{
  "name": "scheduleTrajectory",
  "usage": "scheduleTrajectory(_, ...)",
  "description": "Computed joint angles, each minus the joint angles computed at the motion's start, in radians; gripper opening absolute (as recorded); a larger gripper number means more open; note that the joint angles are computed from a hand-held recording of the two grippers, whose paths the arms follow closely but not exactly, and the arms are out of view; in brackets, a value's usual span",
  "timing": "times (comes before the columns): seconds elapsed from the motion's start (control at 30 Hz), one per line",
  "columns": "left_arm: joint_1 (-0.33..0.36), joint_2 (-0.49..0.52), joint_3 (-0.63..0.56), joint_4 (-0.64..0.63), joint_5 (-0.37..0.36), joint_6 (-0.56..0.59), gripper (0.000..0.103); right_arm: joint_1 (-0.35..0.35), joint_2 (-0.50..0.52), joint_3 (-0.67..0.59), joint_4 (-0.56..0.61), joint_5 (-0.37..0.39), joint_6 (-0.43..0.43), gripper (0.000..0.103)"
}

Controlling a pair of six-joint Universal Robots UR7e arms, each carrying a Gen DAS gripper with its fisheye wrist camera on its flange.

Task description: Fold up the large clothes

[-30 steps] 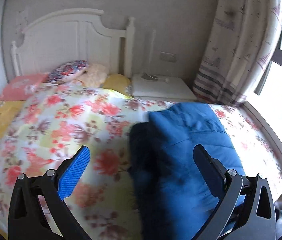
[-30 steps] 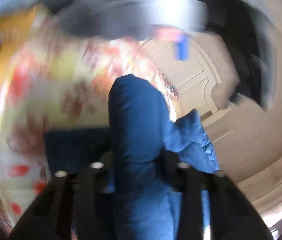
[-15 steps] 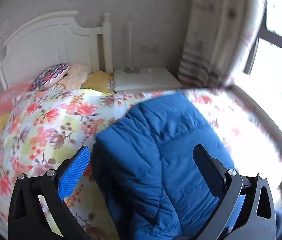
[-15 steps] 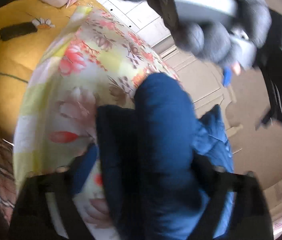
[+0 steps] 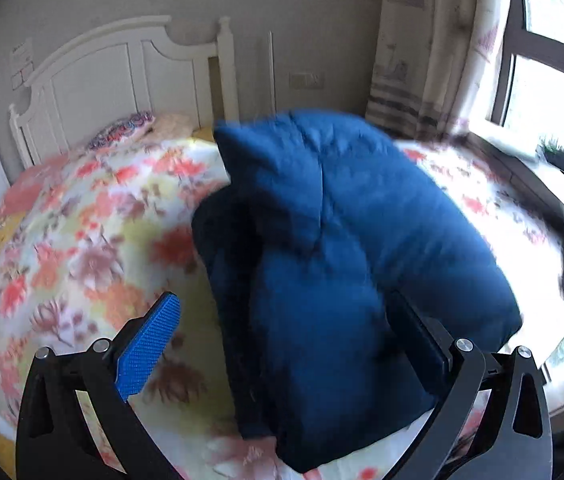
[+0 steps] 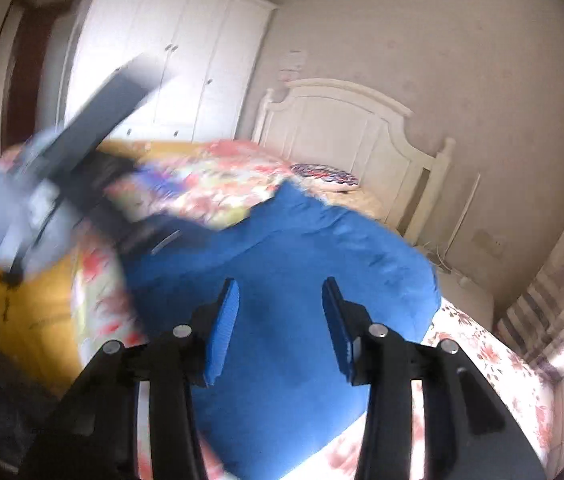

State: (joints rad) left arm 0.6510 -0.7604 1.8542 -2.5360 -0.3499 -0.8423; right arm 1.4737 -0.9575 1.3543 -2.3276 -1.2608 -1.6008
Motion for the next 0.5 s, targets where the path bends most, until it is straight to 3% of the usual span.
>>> scheduleTrajectory(0.07, 0.014, 0.01, -0.003, 0.039, -0.003, -0.042, 0.099, 0.066, 0.106, -0.141, 0.048, -0.097, 0.023, 0.043)
scheduleTrajectory(0.13, 0.025, 0.013, 0.011, -0.047, -0.023, -0.021, 0.099, 0.133, 0.201, -0.264, 0.108, -0.208, 0.018, 0.045)
scheduleTrajectory(0.23, 0.037, 0.009, 0.033, -0.127, -0.052, 0.001, 0.099, 0.234, 0.383, -0.468, 0.269, -0.453, 0.057, 0.05)
scheduleTrajectory(0.33, 0.045, 0.0, 0.055, -0.134, -0.048, -0.037, 0.099, 0.286, 0.537, -0.544, 0.248, -0.717, 0.006, 0.058)
scheduleTrajectory(0.43, 0.052, -0.021, 0.082, -0.131, -0.047, -0.078, 0.099, 0.295, 0.626, -0.61, 0.298, -0.796, 0.088, 0.06)
scheduleTrajectory(0.5, 0.062, -0.025, 0.09, -0.159, -0.064, -0.055, 0.099, 0.302, 0.646, -0.61, 0.283, -0.837, 0.089, 0.061)
